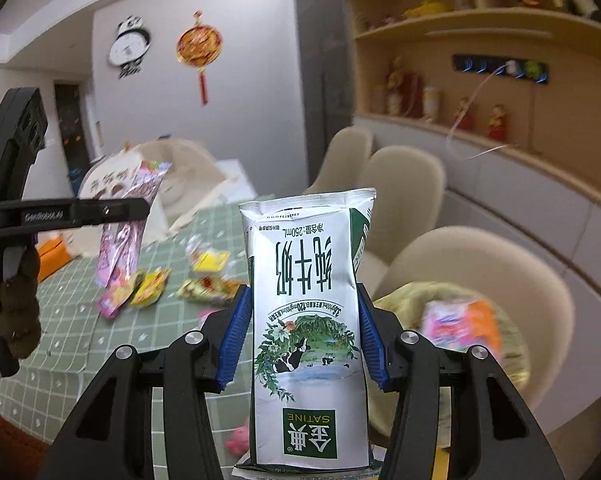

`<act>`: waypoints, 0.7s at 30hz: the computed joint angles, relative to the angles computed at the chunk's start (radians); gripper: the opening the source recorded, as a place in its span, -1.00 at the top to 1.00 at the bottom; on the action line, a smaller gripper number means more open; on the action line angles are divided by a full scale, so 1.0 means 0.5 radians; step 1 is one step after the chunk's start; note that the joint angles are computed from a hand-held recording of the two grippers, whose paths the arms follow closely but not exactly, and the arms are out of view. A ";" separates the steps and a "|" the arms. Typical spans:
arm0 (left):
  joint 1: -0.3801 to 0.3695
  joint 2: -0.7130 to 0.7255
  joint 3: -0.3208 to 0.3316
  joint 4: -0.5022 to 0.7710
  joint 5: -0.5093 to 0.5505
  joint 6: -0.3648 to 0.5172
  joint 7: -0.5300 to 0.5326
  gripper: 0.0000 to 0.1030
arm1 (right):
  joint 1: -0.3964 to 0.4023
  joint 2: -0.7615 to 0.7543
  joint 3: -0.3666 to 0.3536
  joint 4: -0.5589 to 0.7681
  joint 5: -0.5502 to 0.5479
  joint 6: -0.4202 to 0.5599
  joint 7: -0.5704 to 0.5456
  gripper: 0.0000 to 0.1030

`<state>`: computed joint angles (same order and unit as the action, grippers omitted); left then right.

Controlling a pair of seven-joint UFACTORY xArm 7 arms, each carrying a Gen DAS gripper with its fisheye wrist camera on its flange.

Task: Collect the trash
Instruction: 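Carry the pink wrapper and milk carton to the trash bag and release both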

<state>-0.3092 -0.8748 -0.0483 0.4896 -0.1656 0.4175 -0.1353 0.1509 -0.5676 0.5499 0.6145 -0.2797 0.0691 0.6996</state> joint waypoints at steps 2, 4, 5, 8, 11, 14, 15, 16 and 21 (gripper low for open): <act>-0.056 0.056 -0.021 0.052 -0.010 -0.045 0.013 0.71 | -0.006 -0.067 -0.054 -0.036 0.008 0.008 -0.004 0.07; -0.106 0.118 -0.031 0.101 -0.014 -0.086 0.038 0.71 | -0.016 -0.142 -0.103 -0.081 0.028 0.017 -0.003 0.07; -0.132 0.158 -0.034 0.128 -0.016 -0.111 0.054 0.71 | -0.023 -0.179 -0.130 -0.105 0.037 0.019 -0.005 0.07; -0.185 0.261 -0.046 0.187 -0.018 -0.176 0.088 0.71 | -0.052 -0.244 -0.159 -0.140 0.056 0.034 -0.013 0.07; -0.252 0.392 -0.042 0.260 -0.050 -0.229 0.111 0.71 | -0.061 -0.322 -0.205 -0.187 0.083 0.068 -0.024 0.07; -0.317 0.532 -0.023 0.337 -0.084 -0.272 0.158 0.71 | -0.068 -0.344 -0.253 -0.198 0.097 0.111 -0.055 0.07; -0.339 0.572 -0.013 0.357 -0.101 -0.283 0.175 0.71 | -0.066 -0.356 -0.270 -0.200 0.098 0.134 -0.073 0.07; -0.378 0.638 0.009 0.392 -0.131 -0.297 0.204 0.71 | -0.063 -0.373 -0.290 -0.206 0.096 0.159 -0.096 0.07; -0.509 0.854 0.074 0.484 -0.288 -0.352 0.346 0.71 | -0.102 -0.410 -0.326 -0.183 0.068 0.309 -0.177 0.07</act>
<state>-0.5638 -0.4476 -0.0112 0.7317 -0.3094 0.2414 0.0375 0.0999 -0.7726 0.3870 0.5229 -0.2458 0.2239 0.6110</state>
